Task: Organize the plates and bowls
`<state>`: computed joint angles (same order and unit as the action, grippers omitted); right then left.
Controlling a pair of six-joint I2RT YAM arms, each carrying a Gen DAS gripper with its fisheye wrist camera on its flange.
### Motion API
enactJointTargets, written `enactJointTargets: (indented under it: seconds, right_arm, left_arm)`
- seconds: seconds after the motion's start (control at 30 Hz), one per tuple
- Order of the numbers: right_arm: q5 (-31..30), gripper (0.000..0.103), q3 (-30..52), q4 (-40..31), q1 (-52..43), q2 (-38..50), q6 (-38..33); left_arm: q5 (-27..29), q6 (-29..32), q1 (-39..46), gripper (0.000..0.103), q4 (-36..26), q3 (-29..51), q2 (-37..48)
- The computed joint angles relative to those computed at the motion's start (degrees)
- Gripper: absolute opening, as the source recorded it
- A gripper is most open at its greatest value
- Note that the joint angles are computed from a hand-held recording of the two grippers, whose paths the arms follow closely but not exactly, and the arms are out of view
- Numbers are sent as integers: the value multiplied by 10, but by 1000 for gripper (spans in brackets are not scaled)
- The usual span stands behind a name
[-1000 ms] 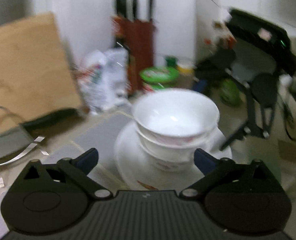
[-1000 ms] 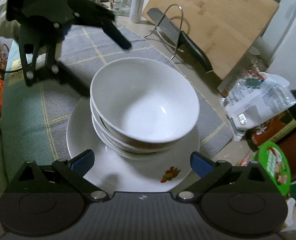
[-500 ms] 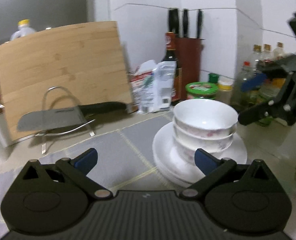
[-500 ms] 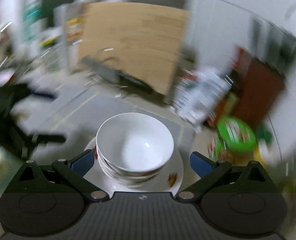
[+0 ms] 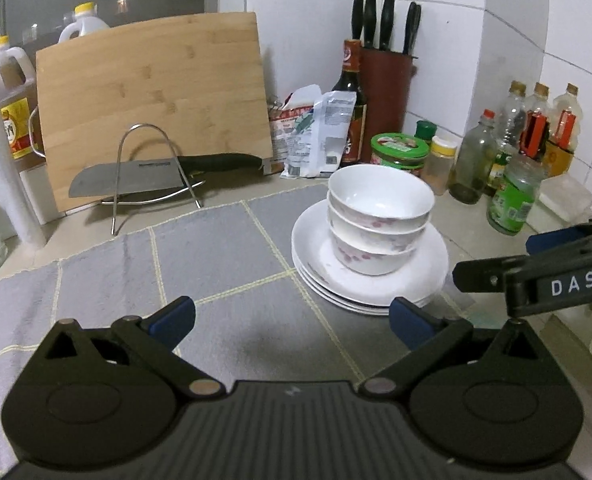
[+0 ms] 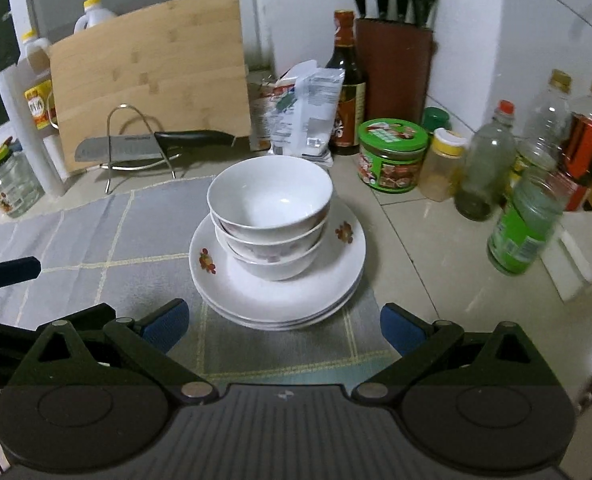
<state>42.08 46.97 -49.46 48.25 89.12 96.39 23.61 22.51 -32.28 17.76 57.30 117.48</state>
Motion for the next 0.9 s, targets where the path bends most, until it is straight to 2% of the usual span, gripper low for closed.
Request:
enactJointTargets:
  seconds: [0.17, 0.27, 0.5, 0.9]
  right_arm:
    - [12, 103, 35, -70, 35, 20, 72]
    - [15, 103, 44, -85, 41, 23, 88]
    - [16, 103, 49, -86, 44, 27, 91]
    - [13, 103, 52, -93, 44, 29, 90]
  left_arm:
    - [5, -3, 7, 102, -13, -17, -28]
    - [0, -12, 10, 102, -11, -27, -44]
    - [-16, -14, 6, 102, 6, -42, -57]
    - [-24, -25, 4, 102, 0, -38, -59]
